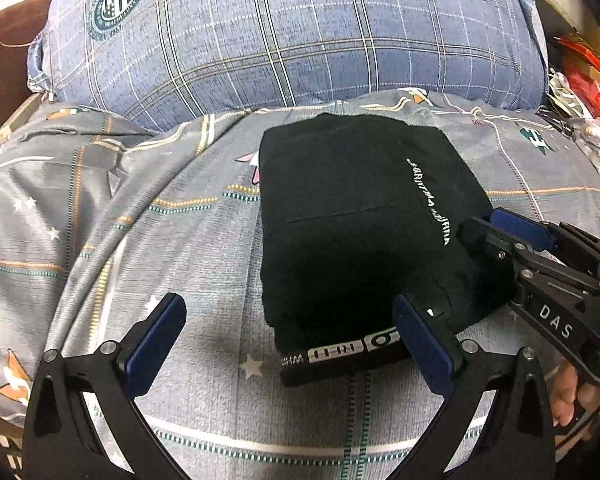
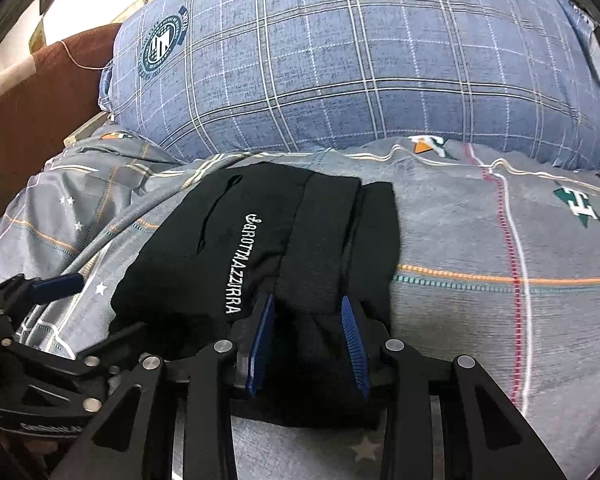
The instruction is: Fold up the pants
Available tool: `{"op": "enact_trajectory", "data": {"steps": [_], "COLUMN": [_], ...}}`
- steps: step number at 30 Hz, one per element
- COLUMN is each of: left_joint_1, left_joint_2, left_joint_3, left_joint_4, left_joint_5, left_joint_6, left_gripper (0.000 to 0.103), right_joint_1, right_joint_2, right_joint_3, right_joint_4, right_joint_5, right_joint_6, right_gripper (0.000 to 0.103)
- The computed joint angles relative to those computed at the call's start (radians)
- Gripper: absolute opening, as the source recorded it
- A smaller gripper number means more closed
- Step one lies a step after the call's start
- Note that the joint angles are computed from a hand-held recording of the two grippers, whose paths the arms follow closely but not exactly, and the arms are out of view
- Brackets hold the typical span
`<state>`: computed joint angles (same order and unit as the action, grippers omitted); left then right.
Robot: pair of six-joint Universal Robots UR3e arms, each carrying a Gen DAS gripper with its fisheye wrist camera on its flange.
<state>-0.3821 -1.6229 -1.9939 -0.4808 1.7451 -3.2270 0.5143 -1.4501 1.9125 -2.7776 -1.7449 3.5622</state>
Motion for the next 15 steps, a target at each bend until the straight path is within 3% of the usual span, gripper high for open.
{"op": "enact_trajectory", "data": {"steps": [4,13,15], "left_joint_1": [0.004,0.017,0.017], "left_joint_2": [0.040,0.126,0.146], "left_joint_3": [-0.017,-0.065,-0.076], "left_joint_4": [-0.006,0.022,0.034], "left_joint_5": [0.012,0.043,0.048], "left_joint_6": [0.002,-0.040,-0.043], "left_gripper": [0.103,0.103,0.103], "right_joint_1": [0.004,0.106,0.125], "right_joint_2": [-0.026,-0.020,-0.018], "right_joint_3": [0.012,-0.022,-0.032], "right_joint_4": [0.024,0.046,0.048], "right_joint_5": [-0.032,-0.226,-0.256], "right_joint_6": [0.004,-0.035,-0.045], "right_gripper": [0.038,0.045,0.051]}}
